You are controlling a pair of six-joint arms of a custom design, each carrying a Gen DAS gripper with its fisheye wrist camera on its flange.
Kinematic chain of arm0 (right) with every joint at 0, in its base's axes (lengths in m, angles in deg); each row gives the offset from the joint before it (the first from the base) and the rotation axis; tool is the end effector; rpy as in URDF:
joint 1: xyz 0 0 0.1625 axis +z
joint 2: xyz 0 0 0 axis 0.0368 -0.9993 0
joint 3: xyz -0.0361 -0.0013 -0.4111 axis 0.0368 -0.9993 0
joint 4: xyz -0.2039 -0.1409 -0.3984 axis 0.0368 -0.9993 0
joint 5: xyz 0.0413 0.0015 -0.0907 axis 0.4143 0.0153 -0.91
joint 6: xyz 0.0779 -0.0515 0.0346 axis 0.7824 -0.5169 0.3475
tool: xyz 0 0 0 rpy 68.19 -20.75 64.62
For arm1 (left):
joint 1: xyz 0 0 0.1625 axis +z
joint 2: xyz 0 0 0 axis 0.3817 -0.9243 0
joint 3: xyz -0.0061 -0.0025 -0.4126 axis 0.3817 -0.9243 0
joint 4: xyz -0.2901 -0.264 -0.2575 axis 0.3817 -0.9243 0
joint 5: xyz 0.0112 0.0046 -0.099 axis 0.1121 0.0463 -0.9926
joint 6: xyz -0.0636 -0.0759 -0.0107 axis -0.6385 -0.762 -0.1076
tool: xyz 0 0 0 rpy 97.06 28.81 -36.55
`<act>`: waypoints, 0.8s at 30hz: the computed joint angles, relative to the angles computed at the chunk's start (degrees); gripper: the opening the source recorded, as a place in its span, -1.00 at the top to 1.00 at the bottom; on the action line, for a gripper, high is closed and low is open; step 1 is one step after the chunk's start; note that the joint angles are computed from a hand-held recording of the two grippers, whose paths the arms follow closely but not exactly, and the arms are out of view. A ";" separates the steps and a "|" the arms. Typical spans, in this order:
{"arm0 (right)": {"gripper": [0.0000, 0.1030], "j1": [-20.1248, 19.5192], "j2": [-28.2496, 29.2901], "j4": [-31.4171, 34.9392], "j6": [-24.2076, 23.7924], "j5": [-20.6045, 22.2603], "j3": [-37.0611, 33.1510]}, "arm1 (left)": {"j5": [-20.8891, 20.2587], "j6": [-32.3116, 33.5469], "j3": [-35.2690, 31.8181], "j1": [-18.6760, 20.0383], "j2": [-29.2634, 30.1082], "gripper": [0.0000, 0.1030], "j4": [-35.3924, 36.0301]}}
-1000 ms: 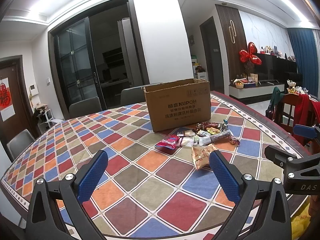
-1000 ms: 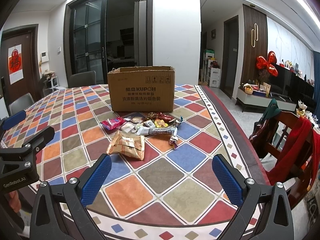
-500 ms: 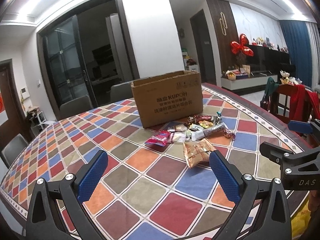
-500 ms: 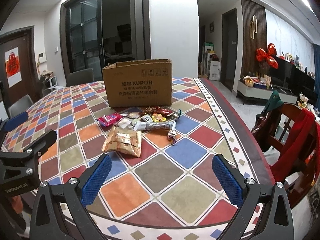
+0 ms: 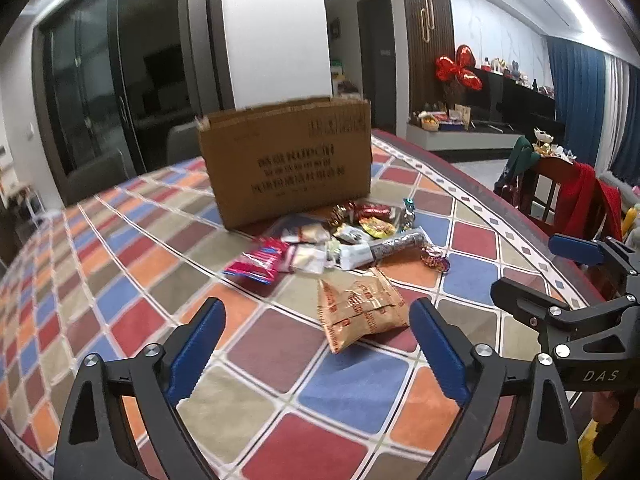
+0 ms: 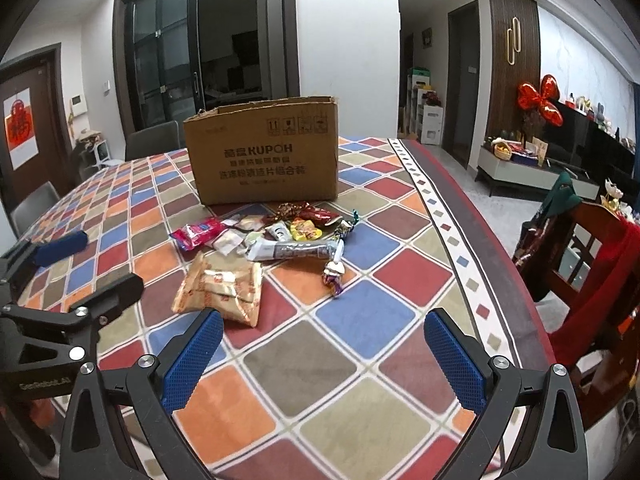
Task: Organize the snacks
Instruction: 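Grasp the tan biscuit packet with the left tool while the right tool grasps a purple candy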
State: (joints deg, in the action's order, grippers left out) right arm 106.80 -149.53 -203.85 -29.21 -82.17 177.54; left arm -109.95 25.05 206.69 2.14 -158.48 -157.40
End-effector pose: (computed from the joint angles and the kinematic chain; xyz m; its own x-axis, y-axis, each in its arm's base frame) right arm 0.1455 -0.2458 0.1415 -0.7233 0.2258 0.6525 -0.4436 0.5723 -0.6898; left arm -0.2003 -0.3123 0.0516 -0.5439 0.5540 -0.6303 0.8274 0.4793 -0.2927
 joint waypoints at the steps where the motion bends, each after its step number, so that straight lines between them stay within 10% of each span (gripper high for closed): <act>1: -0.97 -0.84 -0.86 1.06 -0.14 0.82 -0.08 | -0.70 0.08 -0.75 0.78 0.59 -0.78 0.33; 24: -0.35 -15.36 -7.40 21.14 -1.30 13.40 -5.76 | -17.31 -2.09 -13.07 14.80 8.14 0.02 12.02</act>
